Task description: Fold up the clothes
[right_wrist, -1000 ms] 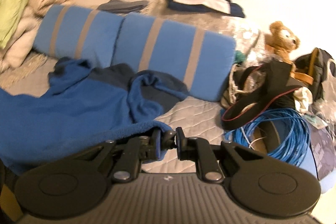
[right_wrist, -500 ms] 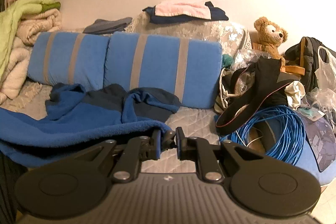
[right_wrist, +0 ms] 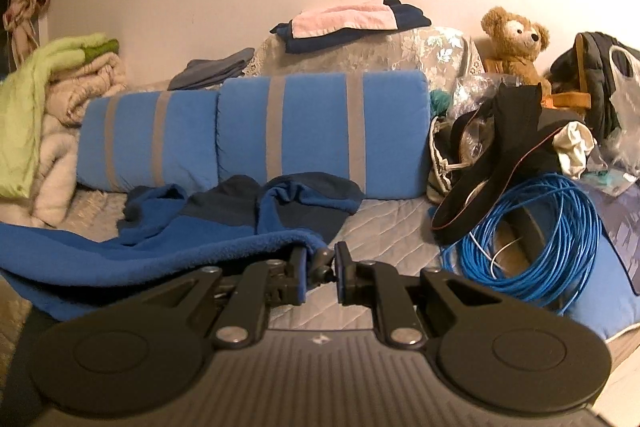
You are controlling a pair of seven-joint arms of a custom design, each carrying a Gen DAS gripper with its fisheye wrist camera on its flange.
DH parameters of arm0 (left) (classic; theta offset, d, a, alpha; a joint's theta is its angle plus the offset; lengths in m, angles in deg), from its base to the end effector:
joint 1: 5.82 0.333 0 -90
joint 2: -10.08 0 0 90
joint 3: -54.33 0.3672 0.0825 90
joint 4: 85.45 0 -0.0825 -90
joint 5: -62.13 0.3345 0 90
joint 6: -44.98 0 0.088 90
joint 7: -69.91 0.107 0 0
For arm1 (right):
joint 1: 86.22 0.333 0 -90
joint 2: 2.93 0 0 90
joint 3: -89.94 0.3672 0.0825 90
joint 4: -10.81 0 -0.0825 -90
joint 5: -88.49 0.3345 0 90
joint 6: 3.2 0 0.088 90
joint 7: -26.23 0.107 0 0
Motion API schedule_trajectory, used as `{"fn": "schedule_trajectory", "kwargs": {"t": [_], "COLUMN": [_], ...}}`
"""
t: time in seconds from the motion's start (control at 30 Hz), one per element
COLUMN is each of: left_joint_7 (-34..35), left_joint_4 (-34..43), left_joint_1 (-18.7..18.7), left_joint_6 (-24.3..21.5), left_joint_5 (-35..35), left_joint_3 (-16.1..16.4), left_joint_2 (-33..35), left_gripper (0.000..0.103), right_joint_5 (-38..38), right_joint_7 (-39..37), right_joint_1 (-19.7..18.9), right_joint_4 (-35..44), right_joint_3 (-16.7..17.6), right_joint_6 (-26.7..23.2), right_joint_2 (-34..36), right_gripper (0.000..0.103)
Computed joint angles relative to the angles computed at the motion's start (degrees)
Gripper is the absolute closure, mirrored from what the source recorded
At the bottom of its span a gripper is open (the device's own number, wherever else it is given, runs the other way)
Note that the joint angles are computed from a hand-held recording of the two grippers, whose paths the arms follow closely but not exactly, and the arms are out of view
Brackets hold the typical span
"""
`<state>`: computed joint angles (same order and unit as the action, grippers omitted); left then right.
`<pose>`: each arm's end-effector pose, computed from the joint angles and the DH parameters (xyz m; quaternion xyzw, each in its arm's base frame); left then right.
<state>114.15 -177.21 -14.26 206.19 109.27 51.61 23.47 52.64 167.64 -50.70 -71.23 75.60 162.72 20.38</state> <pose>0.6253 -0.1553 0.6621 -0.5920 0.6166 -0.3324 0.3986 0.6184 0.3247 0.6448 -0.6180 0.5731 -0.3208 0.4321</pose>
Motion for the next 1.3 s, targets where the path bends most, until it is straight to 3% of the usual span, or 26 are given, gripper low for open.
{"fn": "schedule_trajectory", "kwargs": {"t": [0.2,0.4,0.53,0.63,0.67,0.7,0.73,0.77,0.83,0.93,1.07,1.17,1.3], "left_joint_7": [-4.4,-10.9,-10.0,0.2,3.9,7.3,10.7,15.1,25.2,46.5,64.0,62.4,52.9], "left_joint_4": [-4.3,-10.6,-13.0,-15.0,-15.4,-15.5,-15.5,-16.5,-19.3,-24.2,-25.2,-21.7,-13.1], "left_joint_1": [0.0,1.6,3.5,5.8,6.3,6.6,6.8,7.5,9.4,13.3,11.9,9.9,8.4], "left_joint_6": [2.3,6.8,9.6,10.3,9.4,7.8,6.0,5.9,6.5,8.0,9.6,11.2,8.3], "left_joint_5": [2.6,7.9,5.5,-5.0,-8.8,-11.9,-14.6,-18.0,-26.7,-49.3,-74.7,-78.0,-68.6], "left_joint_3": [0.4,0.5,-0.5,-3.2,-4.2,-4.9,-5.5,-6.3,-8.2,-12.2,-10.7,-8.5,-5.7], "left_joint_2": [-2.7,-6.3,-6.2,-5.0,-4.7,-4.5,-4.4,-5.0,-6.6,-10.7,-14.4,-13.8,-9.6], "left_gripper": [0.083,0.083,0.082,0.079,0.070,0.058,0.052,0.045,0.036,0.027,0.024,0.020,0.020], "right_joint_5": [-2.5,-12.8,-12.9,-7.1,-4.4,-1.7,0.9,2.2,3.7,3.1,3.0,5.1,10.2], "right_joint_7": [4.7,17.4,17.4,12.9,10.3,7.5,5.0,2.7,-1.4,-4.4,-7.0,-10.9,-18.6], "right_joint_1": [1.4,4.0,2.7,-0.3,-1.5,-2.3,-3.0,-3.1,-3.0,-3.5,-5.9,-7.8,-8.2], "right_joint_4": [-3.7,-9.1,-11.0,-10.7,-10.0,-9.0,-7.9,-6.7,-4.8,-6.2,-8.6,-6.9,3.2], "right_joint_3": [-0.4,-1.4,2.4,7.1,8.8,10.2,11.3,11.8,12.2,12.1,12.6,13.4,13.8], "right_joint_6": [-0.6,-0.8,-5.2,-9.9,-12.1,-14.6,-17.1,-20.1,-24.9,-25.0,-19.4,-14.8,-15.7], "right_joint_2": [-3.1,-7.0,-8.2,-7.1,-6.5,-5.8,-5.0,-4.5,-3.9,-6.1,-9.4,-9.2,-4.1], "right_gripper": [0.090,0.090,0.090,0.089,0.086,0.075,0.058,0.049,0.012,0.000,0.000,0.000,0.000]}}
